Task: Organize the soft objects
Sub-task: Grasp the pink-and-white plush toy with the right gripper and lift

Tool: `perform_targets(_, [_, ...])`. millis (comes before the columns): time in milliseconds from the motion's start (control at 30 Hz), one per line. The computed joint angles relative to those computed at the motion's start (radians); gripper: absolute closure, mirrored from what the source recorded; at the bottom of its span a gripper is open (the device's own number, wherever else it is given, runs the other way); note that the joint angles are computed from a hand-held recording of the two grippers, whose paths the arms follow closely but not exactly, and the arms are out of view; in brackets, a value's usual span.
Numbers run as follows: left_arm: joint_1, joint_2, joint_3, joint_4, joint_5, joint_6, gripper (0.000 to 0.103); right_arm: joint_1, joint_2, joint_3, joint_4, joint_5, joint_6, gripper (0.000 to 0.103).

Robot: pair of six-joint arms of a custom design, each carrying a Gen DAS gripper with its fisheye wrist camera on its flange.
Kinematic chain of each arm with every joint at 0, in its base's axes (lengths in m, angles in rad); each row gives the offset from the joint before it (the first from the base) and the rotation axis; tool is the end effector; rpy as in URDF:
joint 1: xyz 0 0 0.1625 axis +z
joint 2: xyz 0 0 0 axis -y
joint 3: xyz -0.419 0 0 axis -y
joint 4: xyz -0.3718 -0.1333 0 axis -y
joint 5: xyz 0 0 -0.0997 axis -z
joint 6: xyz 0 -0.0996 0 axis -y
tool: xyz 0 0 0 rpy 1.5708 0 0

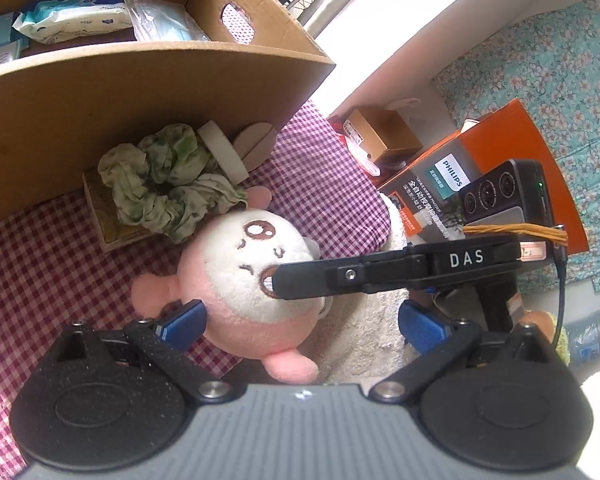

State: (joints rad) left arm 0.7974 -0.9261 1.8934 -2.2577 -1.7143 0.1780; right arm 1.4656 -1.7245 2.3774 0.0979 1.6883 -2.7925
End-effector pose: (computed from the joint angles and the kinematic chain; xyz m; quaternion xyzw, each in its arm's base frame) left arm -0.2860 -0.4634 0.0690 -0.4434 -0.8826 -0.1541 0.0270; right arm 0.0962 -0.2470 0.2103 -0.2290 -0.8868 0.4015 0.0050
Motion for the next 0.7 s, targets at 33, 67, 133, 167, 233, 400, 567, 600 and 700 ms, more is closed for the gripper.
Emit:
perform_targets(33, [0.003, 0.006, -0.001, 0.000, 0.011, -0.014, 0.001, -0.009, 0.003, 0.000, 0.000, -0.002, 0.005, 0.035])
perform_targets(67, [0.006, 0.011, -0.003, 0.001, 0.017, -0.023, 0.001, -0.031, -0.003, 0.007, -0.001, -0.028, 0.007, 0.035])
perform_targets(133, [0.016, 0.018, -0.008, 0.008, 0.017, -0.027, 0.001, -0.069, -0.010, 0.012, 0.016, -0.073, 0.017, 0.035])
perform_targets(167, [0.019, 0.021, -0.010, 0.012, 0.017, -0.027, 0.001, -0.057, -0.007, 0.008, 0.021, -0.057, 0.022, 0.035])
perform_targets(233, [0.024, 0.024, -0.013, 0.018, 0.016, -0.017, 0.001, -0.007, 0.004, -0.009, 0.031, 0.008, 0.040, 0.034])
perform_targets(400, [0.031, 0.045, -0.028, 0.020, 0.012, -0.014, 0.001, 0.014, -0.005, -0.018, 0.034, 0.041, 0.065, 0.033])
perform_targets(567, [0.030, 0.064, -0.031, -0.002, 0.015, -0.012, 0.001, -0.050, -0.002, -0.001, -0.004, -0.031, 0.063, 0.032])
perform_targets(600, [0.028, 0.066, -0.030, -0.009, 0.014, -0.013, 0.002, -0.074, 0.000, 0.007, -0.015, -0.065, 0.068, 0.033])
perform_targets(700, [0.024, 0.062, -0.026, -0.015, 0.010, -0.013, 0.002, -0.071, 0.004, 0.015, -0.037, -0.067, 0.068, 0.035])
